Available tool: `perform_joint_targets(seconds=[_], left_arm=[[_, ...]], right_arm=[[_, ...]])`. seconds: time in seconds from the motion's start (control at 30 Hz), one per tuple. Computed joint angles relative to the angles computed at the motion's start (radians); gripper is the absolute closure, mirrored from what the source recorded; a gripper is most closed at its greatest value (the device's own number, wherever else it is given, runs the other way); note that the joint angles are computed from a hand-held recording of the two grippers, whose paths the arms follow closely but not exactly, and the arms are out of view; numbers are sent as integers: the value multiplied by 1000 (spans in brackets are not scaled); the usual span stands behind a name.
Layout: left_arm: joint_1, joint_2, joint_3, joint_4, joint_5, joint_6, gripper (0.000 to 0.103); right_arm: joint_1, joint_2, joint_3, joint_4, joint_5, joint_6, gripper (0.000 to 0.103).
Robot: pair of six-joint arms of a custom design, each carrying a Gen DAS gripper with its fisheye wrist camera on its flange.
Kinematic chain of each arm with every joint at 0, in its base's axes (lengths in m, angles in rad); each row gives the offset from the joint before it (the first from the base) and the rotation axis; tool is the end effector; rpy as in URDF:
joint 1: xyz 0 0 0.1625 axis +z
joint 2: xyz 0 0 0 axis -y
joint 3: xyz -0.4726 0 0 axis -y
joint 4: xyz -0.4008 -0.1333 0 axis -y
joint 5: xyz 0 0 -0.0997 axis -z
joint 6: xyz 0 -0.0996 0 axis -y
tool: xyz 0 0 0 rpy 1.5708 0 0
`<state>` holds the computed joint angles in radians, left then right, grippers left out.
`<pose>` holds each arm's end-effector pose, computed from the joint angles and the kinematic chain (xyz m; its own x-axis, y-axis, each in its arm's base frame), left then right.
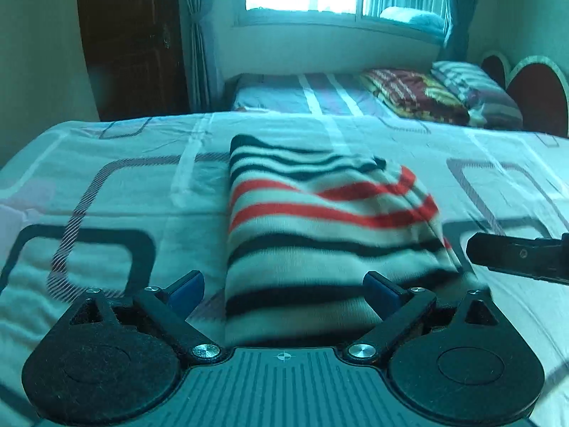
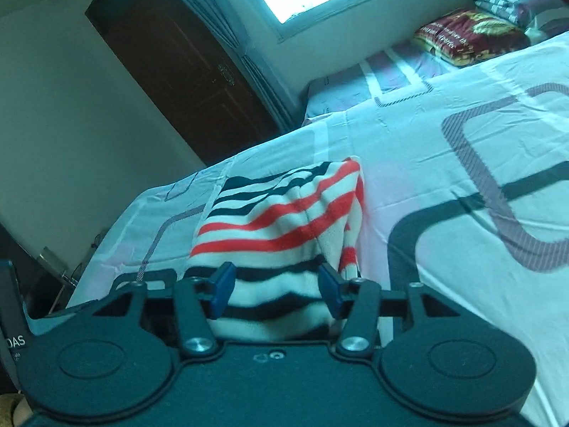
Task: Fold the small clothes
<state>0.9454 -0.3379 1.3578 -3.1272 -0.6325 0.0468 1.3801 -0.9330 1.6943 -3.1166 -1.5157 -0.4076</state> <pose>-0.2784 -0.7505 -0.0220 -0.6963 0.0444 -0.7164 0.5363 0.6955 -0.4781 0.0012 -0.7258 0.2657 -0.9600 -0.1368 0.2443 -0.2684 0.6979 -0.6640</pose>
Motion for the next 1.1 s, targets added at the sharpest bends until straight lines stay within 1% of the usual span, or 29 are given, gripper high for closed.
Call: perform_joint_targets(seconds=[0.03, 0.1, 0.17, 0.23, 0.33, 0.4, 0.43, 0.5, 0.57, 0.63, 0.67, 0.73, 0.8, 0.83, 0.87, 0.9, 0.93, 0.97, 1.0, 1.07, 1.1], left_arm=[[-11, -14, 29, -1, 14, -11, 0], [-38, -38, 92, -50, 50, -4, 0], [-61, -64, 146, -83, 61, 5, 0], [-86, -95, 194, -60, 82, -13, 0], [-135, -116, 239, -22, 173, -13, 0], [-169, -134, 271, 4, 222, -17, 0], [-185, -146, 292, 6, 229, -18, 0], [-219, -172, 340, -19, 222, -13, 0], [-251, -200, 387, -35, 207, -34, 0], [-280, -229, 430, -40, 182, -69, 0], [-296, -243, 447, -21, 180, -104, 0], [-328, -262, 476, 30, 208, -184, 0], [-362, -265, 499, 81, 278, -262, 0], [-378, -267, 508, 136, 318, -327, 0], [-392, -273, 515, 206, 342, -401, 0], [-402, -287, 521, 290, 337, -480, 0], [-410, -307, 528, 367, 310, -555, 0], [-416, -322, 535, 410, 279, -617, 0], [-425, -331, 548, 426, 263, -673, 0], [-447, -342, 566, 489, 260, -790, 0], [-457, -349, 569, 533, 249, -840, 0]], right_arm=[[4, -11, 17, 0, -10, 4, 44], [9, -41, 64, -10, -30, -13, 32], [12, -75, 117, -28, -42, -34, 30], [13, -113, 171, -40, -44, -33, 20], [13, -182, 258, -59, -28, -31, 11], [22, -222, 313, -99, -45, -33, 6], [29, -240, 336, -117, -63, -28, 4], [43, -279, 375, -136, -87, -17, 2], [48, -323, 416, -148, -78, -22, 1], [48, -364, 450, -151, -60, -47, 1], [50, -383, 466, -152, -60, -59, 1], [60, -419, 484, -128, -76, -86, 1], [79, -442, 497, -118, -129, -105, 1], [83, -453, 510, -128, -138, -122, 1], [81, -465, 527, -145, -127, -149, 1], [77, -474, 544, -166, -116, -177, 1], [80, -480, 561, -195, -128, -200, 1], [86, -482, 577, -231, -154, -222, 1], [90, -485, 594, -267, -173, -245, 1], [89, -489, 628, -352, -190, -288, 1], [88, -492, 643, -394, -198, -295, 1]])
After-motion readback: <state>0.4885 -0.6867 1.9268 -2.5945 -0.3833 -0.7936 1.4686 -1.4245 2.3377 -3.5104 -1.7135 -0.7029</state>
